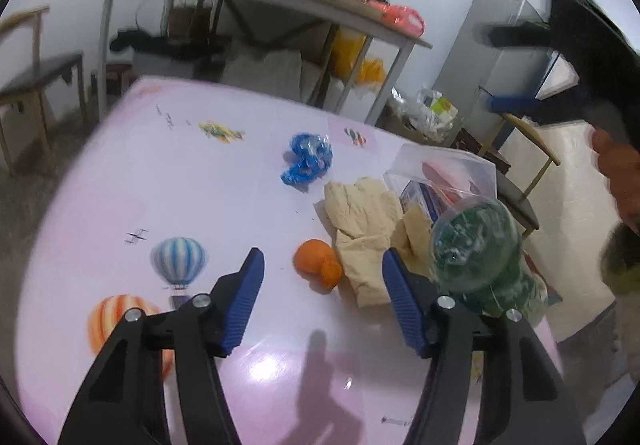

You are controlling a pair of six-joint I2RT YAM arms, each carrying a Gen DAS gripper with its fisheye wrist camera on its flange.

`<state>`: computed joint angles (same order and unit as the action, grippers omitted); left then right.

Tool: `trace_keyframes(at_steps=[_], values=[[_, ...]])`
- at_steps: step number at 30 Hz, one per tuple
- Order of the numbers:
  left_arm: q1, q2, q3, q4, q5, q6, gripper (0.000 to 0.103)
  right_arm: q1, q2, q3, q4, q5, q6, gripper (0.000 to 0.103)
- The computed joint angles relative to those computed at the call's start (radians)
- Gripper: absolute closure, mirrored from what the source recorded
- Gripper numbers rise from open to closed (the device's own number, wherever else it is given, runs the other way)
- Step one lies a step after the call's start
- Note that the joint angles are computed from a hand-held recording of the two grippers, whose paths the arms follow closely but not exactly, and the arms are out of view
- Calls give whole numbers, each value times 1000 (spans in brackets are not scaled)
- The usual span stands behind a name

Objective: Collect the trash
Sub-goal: 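Grasp the orange with the left gripper while the right gripper grasps the blue wrapper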

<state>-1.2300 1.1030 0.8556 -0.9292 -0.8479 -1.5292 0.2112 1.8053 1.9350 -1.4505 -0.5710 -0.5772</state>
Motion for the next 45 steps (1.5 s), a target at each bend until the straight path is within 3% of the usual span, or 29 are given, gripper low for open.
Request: trace_keyframes(at_steps=[4, 7, 14, 18, 26, 29, 36, 45], values=[[132, 2, -37, 143, 99, 163, 53, 171, 285, 233, -11, 159, 206, 20], [206, 35, -48, 204, 168, 233, 62, 201, 446, 369, -51, 232, 271, 22], [285, 41, -90, 274, 274, 265, 73, 248, 598, 506, -97, 312, 354, 31], [276, 40, -91, 274, 277, 255, 75, 262, 608, 513, -113, 325, 345, 40], [301, 25, -109, 318, 320, 258, 86, 274, 529, 336, -9, 350, 327, 68], [309, 28, -99, 320, 330, 248, 89, 261, 569, 411, -48, 336, 322, 71], [294, 0, -85, 281, 306, 201, 91, 204, 523, 418, -64, 245, 281, 75], [158, -36, -6, 96, 145, 55, 91, 139, 367, 356, -71, 137, 212, 77]])
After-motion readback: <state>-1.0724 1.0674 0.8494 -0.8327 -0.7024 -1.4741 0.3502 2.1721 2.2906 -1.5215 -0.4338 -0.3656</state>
